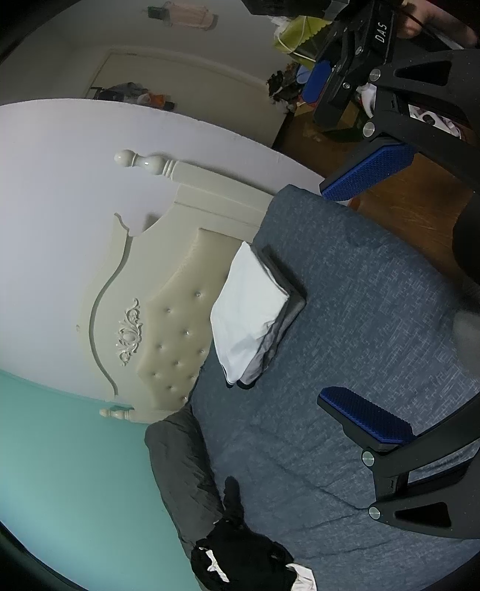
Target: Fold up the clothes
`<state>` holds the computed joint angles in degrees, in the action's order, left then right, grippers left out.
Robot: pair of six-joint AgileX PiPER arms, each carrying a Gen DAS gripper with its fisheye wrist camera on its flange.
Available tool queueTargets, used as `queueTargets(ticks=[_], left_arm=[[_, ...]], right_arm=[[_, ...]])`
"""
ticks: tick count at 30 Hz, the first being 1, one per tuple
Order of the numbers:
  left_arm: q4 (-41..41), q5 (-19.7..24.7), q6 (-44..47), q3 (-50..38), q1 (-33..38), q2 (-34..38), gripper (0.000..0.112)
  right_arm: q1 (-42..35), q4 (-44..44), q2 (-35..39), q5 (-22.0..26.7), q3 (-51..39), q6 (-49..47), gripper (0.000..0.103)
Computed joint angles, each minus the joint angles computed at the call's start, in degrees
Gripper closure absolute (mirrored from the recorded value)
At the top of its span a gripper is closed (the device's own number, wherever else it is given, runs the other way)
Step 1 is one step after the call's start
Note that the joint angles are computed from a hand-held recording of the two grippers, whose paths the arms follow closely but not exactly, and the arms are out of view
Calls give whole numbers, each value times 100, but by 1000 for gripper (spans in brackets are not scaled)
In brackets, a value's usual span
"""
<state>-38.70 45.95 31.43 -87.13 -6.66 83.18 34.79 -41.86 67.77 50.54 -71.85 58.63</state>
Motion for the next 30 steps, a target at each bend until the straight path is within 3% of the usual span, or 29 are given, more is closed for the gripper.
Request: queueTargets(ticks=[30], left_arm=[[-166, 123, 85, -20, 120, 65, 10]], right_arm=[[-76, 91, 74, -75, 2, -44, 1]])
